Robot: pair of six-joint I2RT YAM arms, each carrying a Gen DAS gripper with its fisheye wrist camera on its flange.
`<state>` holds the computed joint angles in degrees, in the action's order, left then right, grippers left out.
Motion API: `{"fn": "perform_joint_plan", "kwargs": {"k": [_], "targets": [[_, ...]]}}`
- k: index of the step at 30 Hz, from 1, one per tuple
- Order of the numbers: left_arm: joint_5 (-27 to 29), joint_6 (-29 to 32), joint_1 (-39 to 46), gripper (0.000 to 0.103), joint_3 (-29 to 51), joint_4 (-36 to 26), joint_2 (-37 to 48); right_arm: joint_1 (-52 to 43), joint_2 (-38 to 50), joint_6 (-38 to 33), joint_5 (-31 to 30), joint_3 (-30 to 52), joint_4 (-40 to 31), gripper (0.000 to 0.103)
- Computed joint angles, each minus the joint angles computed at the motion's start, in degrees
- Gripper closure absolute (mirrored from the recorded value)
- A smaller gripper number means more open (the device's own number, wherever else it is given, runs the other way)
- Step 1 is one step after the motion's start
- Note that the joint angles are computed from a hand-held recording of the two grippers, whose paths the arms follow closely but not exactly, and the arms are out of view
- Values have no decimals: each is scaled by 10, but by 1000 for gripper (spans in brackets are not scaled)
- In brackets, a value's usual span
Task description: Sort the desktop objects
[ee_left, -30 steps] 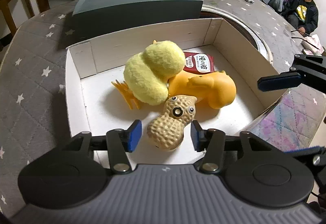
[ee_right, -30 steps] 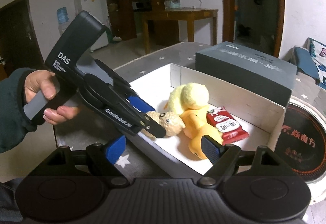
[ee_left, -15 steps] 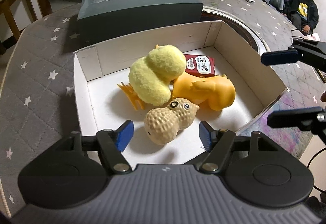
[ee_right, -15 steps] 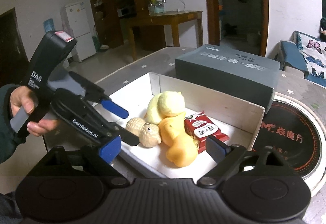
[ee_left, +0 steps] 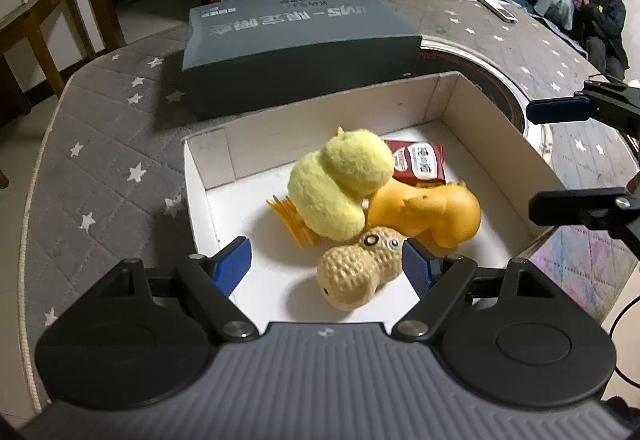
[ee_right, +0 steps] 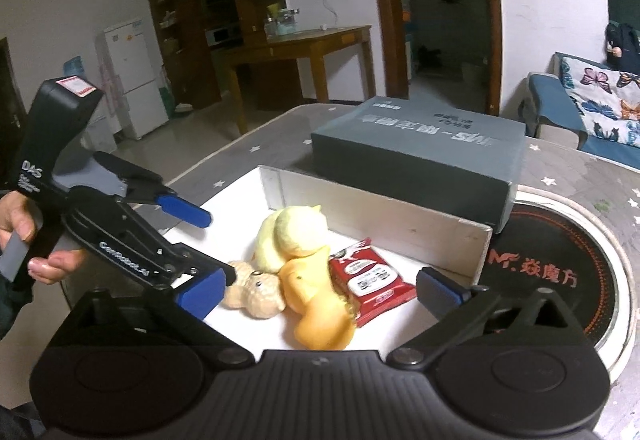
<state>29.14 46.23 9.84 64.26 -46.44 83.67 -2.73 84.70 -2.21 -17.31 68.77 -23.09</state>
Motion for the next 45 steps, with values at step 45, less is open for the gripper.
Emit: {"fn": "perform_joint_plan", "kwargs": {"k": [45], "targets": [[-103, -97, 1, 11, -206, 130, -264, 58, -77, 85, 86, -96, 47, 0]]}}
